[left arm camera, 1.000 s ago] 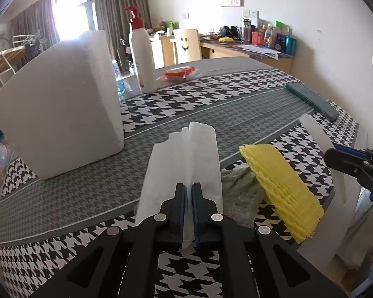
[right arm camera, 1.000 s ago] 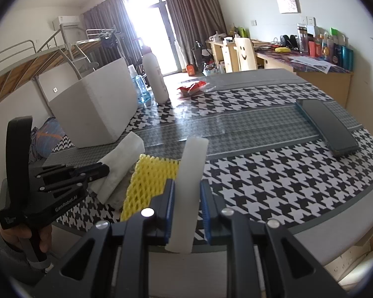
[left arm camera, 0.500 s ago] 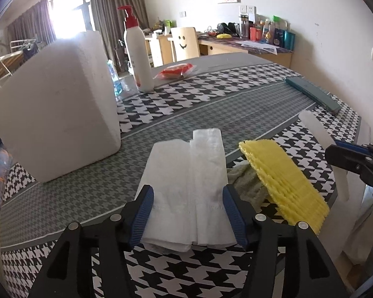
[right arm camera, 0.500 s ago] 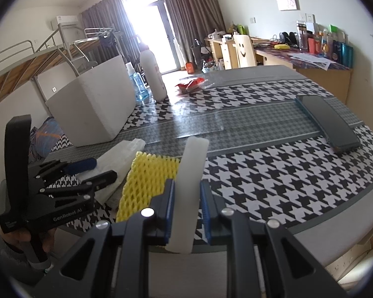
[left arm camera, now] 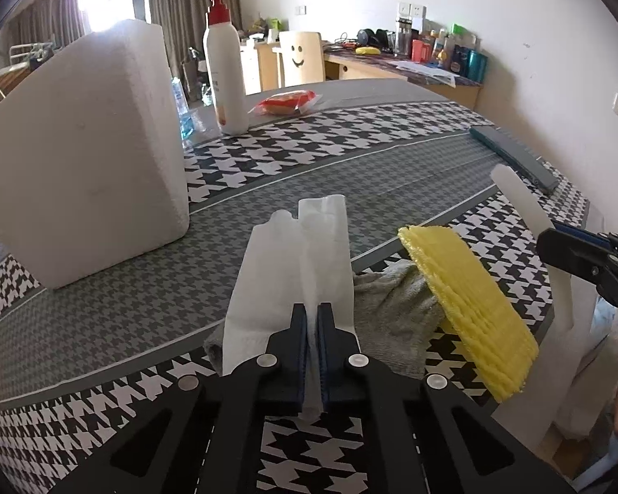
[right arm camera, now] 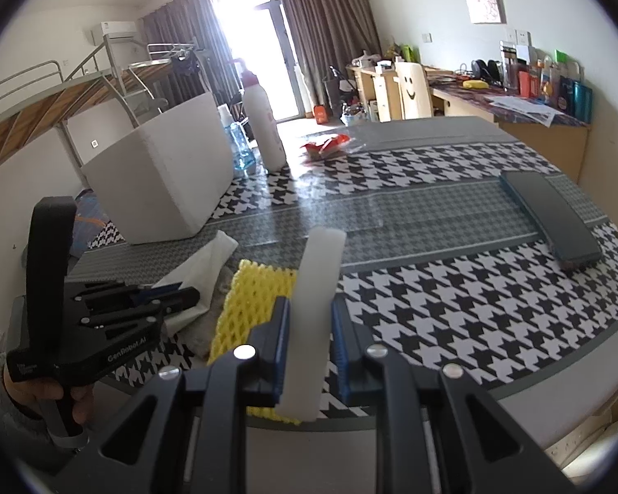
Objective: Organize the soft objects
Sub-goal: 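Lift the tissue with the left gripper while the right gripper holds the sponge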
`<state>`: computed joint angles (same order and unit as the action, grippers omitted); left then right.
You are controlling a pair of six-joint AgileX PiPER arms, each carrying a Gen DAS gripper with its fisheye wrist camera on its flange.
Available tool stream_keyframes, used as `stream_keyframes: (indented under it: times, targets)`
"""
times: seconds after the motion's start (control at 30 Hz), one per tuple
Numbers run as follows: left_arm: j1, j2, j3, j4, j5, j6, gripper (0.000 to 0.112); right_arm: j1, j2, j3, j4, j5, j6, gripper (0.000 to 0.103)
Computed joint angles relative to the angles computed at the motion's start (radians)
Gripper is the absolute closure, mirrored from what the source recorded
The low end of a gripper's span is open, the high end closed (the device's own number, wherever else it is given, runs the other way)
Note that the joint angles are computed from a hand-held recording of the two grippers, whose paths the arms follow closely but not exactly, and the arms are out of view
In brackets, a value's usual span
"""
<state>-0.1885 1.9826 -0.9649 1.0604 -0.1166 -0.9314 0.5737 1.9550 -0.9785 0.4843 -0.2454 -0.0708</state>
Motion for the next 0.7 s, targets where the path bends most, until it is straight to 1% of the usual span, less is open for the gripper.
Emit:
stream_keyframes:
  times: [0.17, 0.27, 0.33, 0.43, 0.47, 0.57, 0.7]
  targets:
    - [0.032, -0.059, 0.044, -0.029, -0.052, 0.040, 0.108, 0.012, -0.014, -0.004, 0.060, -0.002, -0.069, 0.079]
    - [0.047, -0.101, 0.068, 0.009, -0.078, 0.008, 0.108, 0.018, -0.023, -0.007, 0.078, -0.006, -0.095, 0.079]
    - [0.049, -0.135, 0.089, -0.045, -0.084, 0.063, 0.108, 0.023, -0.029, -0.014, 0.096, -0.005, -0.119, 0.079]
    - [0.061, -0.169, 0.106, -0.052, -0.103, 0.074, 0.108, 0.029, -0.036, -0.017, 0.114, -0.011, -0.144, 0.079]
    - [0.067, -0.174, 0.108, -0.035, -0.111, 0.060, 0.108, 0.033, -0.040, -0.018, 0.124, -0.013, -0.157, 0.079]
    - [0.083, -0.198, 0.112, 0.084, -0.134, -0.060, 0.108, 0.041, -0.051, -0.019, 0.150, -0.018, -0.190, 0.079]
    - [0.086, -0.233, 0.127, 0.065, -0.150, -0.038, 0.108, 0.048, -0.067, -0.014, 0.162, -0.030, -0.209, 0.079]
